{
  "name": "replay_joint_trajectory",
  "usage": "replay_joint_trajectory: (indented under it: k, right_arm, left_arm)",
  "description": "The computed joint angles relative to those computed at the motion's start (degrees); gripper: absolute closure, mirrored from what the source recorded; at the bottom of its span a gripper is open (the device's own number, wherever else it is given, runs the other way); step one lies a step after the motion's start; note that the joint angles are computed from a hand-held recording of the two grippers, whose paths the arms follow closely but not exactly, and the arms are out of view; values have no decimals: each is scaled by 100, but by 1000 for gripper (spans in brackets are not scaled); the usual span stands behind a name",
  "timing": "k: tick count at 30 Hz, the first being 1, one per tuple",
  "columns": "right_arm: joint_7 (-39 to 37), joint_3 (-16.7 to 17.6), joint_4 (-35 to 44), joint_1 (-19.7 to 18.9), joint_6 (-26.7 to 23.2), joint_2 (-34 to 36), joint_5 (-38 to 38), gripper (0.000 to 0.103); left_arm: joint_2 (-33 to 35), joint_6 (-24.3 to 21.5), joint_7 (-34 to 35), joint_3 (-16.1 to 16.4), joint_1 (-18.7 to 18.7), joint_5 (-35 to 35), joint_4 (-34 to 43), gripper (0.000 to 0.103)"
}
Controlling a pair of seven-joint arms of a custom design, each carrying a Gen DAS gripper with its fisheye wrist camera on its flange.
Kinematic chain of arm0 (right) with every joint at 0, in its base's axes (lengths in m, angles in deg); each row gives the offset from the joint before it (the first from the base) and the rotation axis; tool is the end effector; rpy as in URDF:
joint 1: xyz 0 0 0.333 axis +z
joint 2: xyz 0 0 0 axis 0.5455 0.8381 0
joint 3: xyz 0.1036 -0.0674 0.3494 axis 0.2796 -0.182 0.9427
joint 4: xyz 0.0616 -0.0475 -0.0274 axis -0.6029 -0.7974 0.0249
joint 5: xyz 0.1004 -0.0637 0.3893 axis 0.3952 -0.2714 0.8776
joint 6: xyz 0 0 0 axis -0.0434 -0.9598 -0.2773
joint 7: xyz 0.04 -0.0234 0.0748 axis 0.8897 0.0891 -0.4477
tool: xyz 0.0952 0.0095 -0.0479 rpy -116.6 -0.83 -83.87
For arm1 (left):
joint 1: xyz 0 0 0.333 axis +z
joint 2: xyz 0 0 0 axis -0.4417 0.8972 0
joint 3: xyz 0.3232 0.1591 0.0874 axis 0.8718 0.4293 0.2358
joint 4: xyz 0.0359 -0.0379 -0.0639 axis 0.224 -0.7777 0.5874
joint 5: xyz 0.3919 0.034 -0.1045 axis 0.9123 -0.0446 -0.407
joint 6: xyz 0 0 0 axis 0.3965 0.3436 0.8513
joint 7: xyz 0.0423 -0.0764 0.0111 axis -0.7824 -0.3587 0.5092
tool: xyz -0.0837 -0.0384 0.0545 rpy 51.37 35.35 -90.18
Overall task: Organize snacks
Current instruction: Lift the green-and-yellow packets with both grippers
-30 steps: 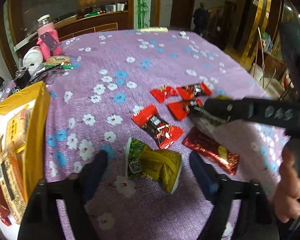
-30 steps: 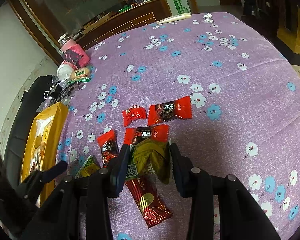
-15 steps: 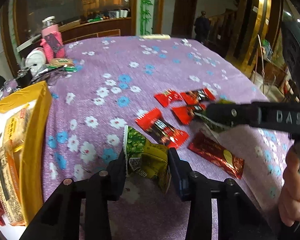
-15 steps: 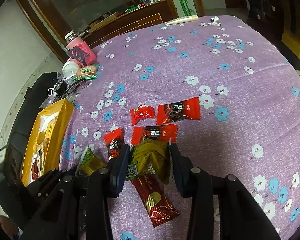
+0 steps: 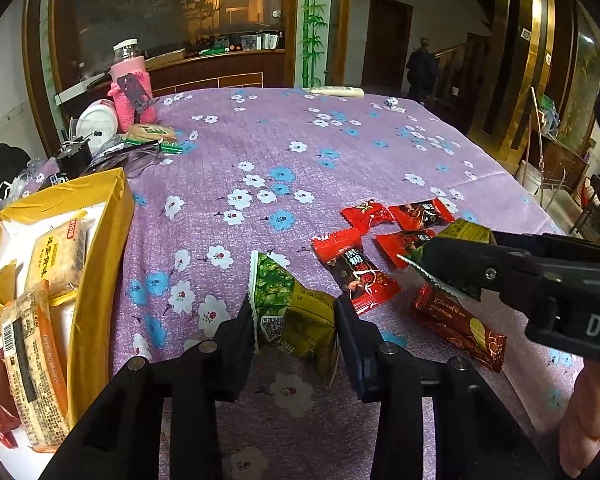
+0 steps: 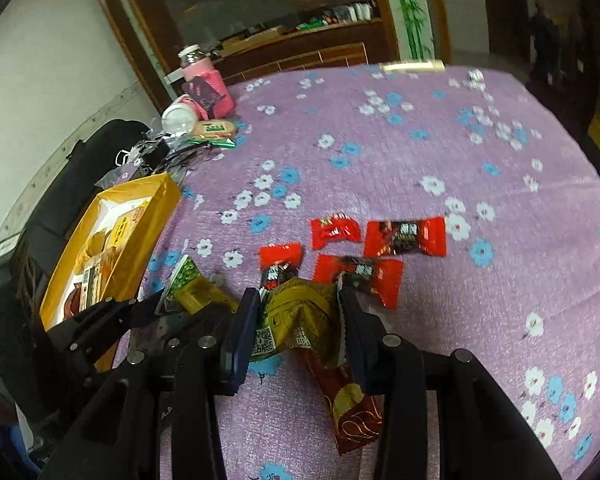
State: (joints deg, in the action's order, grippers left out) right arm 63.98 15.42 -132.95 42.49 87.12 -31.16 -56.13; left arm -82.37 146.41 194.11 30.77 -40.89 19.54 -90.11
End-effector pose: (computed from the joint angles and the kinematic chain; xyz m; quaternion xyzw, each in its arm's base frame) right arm 0.4569 0.2006 0.4927 -0.6170 0.6955 -0.1648 0.3293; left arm 0.5010 -0.1345 0.4649 -0.4918 0.7868 -0.3290 0.1755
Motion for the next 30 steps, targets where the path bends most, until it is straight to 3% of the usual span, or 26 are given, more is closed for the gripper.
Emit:
replay_joint_trajectory:
  k: [18, 30]
  right_arm:
    - [229, 20, 20, -101, 13, 43, -231, 64]
    - [-20, -176, -1, 79, 55, 96, 120, 64]
  left_arm:
    - [-22, 691, 735, 99, -402, -572, -88, 64]
    - [13, 879, 1077, 184, -568, -859, -54, 64]
